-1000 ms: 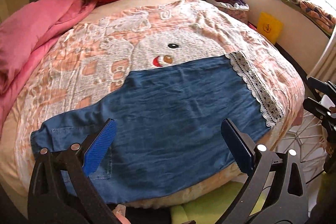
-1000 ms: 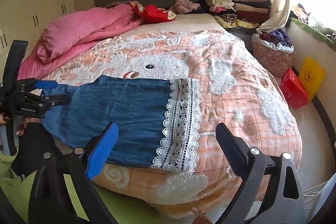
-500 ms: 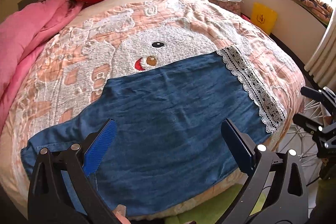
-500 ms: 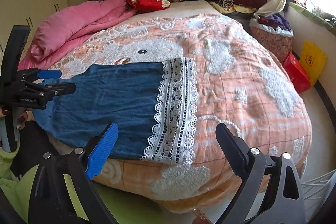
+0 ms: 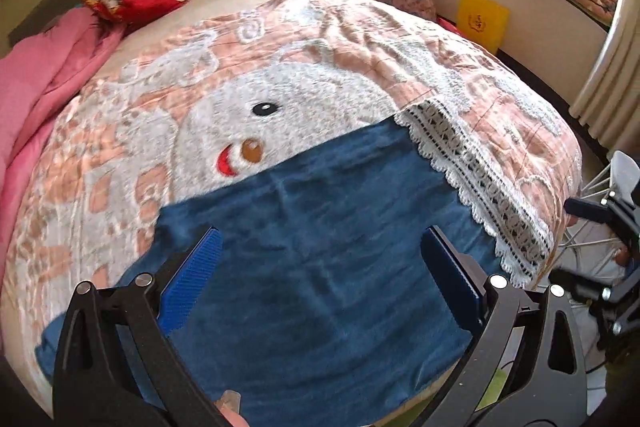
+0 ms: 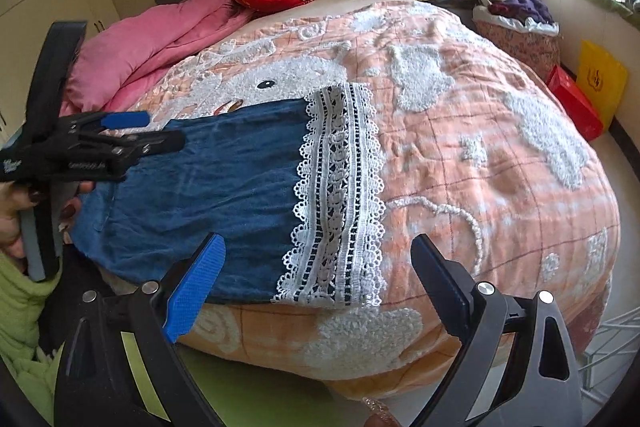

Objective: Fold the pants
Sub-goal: 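Lower both grippers onto the lace-trimmed hem and close them on it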

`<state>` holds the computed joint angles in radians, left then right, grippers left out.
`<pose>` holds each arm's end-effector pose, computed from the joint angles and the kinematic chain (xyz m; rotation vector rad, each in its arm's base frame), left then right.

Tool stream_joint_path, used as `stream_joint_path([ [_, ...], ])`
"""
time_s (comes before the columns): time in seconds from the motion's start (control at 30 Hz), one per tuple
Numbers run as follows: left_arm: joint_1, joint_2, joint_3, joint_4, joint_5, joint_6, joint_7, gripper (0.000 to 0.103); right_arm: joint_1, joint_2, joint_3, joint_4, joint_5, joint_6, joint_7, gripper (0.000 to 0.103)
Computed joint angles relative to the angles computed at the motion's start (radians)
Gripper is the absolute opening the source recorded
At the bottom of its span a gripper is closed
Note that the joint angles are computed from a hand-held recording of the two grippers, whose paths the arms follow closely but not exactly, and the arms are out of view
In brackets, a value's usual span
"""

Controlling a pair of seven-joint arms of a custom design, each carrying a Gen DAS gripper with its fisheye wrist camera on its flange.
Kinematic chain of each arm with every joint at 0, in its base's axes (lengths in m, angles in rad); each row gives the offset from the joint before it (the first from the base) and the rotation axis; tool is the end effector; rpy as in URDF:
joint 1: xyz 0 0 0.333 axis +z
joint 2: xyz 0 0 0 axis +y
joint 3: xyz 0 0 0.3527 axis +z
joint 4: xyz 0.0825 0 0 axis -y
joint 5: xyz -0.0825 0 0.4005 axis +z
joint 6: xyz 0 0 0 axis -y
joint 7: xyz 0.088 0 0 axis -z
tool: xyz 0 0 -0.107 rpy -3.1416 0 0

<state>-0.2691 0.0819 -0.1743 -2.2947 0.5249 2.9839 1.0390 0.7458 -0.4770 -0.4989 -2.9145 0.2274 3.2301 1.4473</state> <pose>0.5043 -0.2770 0.4030 -1.4759 2.2270 -0.6918 0.3678 0.0742 0.3929 -1.7820 1.6150 -0.3116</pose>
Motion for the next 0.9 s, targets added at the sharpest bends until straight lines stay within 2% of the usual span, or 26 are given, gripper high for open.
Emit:
stream_joint_path([
  [0.1, 0.028, 0.044, -0.044, 0.044, -0.165, 0.008, 0.17, 0.093, 0.039, 0.01, -0.037, 0.006, 0.014, -0.005, 0.002, 0.093],
  [0.27, 0.037, 0.134, -0.073, 0.138, -0.302, 0.016, 0.329, 0.093, 0.168, 0.012, -0.167, 0.017, 0.055, -0.01, -0.016, 0.093],
  [0.43, 0.032, 0.204, -0.082, 0.205, -0.378, -0.001, 0.44, 0.093, 0.265, 0.025, -0.266, 0.029, 0.093, -0.004, -0.039, 0.093],
  [0.57, 0.076, 0.264, -0.146, 0.253, -0.477, -0.002, 0.557, 0.093, 0.398, -0.015, -0.417, 0.031, 0.112, 0.016, -0.065, 0.093],
  [0.67, 0.116, 0.305, -0.2, 0.289, -0.554, -0.003, 0.644, 0.092, 0.419, -0.031, -0.449, 0.029, 0.107, 0.025, -0.071, 0.08],
  [0.73, 0.12, 0.322, -0.209, 0.305, -0.583, 0.001, 0.679, 0.088, 0.421, -0.047, -0.458, 0.027, 0.099, 0.025, -0.079, 0.062],
  [0.77, 0.133, 0.337, -0.225, 0.318, -0.603, -0.004, 0.704, 0.083, 0.437, -0.07, -0.482, 0.027, 0.092, 0.023, -0.094, 0.058],
  [0.83, 0.138, 0.356, -0.235, 0.336, -0.629, -0.017, 0.733, 0.073, 0.471, -0.089, -0.519, 0.035, 0.089, 0.018, -0.121, 0.058],
  [0.87, 0.147, 0.367, -0.246, 0.346, -0.646, -0.033, 0.752, 0.059, 0.481, -0.084, -0.525, 0.04, 0.092, 0.018, -0.129, 0.058],
  [0.9, 0.159, 0.377, -0.262, 0.355, -0.666, -0.047, 0.774, 0.05, 0.499, -0.079, -0.54, 0.045, 0.098, 0.02, -0.135, 0.058],
])
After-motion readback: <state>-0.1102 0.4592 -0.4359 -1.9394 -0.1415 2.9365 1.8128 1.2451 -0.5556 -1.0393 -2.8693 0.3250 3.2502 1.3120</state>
